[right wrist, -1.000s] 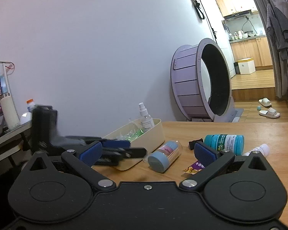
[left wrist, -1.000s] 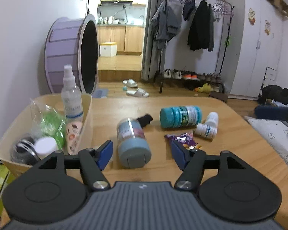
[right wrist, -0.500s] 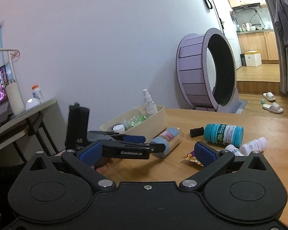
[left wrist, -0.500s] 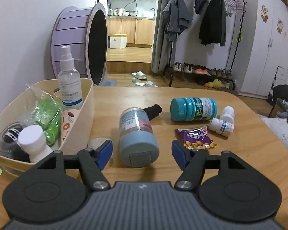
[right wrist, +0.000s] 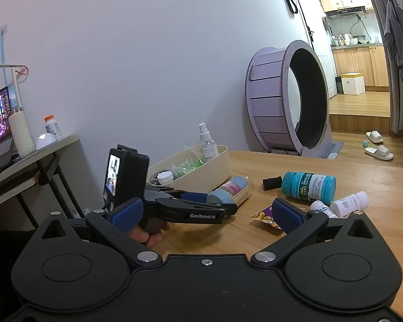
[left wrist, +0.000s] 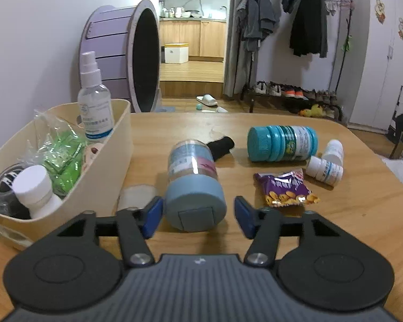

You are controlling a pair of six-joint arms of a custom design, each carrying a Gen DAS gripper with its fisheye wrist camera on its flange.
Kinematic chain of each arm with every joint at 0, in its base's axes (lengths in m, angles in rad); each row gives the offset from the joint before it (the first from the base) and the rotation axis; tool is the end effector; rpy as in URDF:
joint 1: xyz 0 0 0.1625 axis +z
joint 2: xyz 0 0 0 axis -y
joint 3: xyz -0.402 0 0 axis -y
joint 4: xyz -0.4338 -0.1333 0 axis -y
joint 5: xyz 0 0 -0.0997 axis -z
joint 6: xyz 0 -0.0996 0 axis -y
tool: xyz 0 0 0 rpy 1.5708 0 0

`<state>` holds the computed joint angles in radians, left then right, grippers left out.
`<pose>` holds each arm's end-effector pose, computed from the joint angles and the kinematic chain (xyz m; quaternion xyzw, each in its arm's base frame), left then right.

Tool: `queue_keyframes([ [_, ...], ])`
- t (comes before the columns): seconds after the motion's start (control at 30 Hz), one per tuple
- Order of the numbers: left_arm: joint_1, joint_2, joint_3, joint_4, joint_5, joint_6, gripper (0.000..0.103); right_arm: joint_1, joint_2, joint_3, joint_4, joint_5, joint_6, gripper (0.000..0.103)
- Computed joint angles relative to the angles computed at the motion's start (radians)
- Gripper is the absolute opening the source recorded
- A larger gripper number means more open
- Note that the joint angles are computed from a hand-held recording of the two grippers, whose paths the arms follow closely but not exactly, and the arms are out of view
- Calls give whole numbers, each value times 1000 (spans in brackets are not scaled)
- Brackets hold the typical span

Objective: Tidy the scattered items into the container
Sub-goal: 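Move the left gripper to the blue-capped container and grasp it, then carry the blue-capped container into the basket and open the left gripper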

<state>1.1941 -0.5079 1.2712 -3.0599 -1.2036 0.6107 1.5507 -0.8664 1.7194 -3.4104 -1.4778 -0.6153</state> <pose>-0.1374 -0.8070 0.0548 0.3785 0.8401 -0.3267 0.2103 0.1288 -0.6861 0.1705 0.2790 -0.8347 0.4621 0.1089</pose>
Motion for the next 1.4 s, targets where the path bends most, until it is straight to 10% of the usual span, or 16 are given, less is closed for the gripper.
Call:
queue_keyframes([
  [0.7, 1, -199, 245, -113, -185, 125, 48, 4, -26, 45, -29, -4, -23, 103],
  [1.4, 8, -181, 259, -112, -170, 164, 50, 4, -27, 45, -16, -27, -32, 103],
])
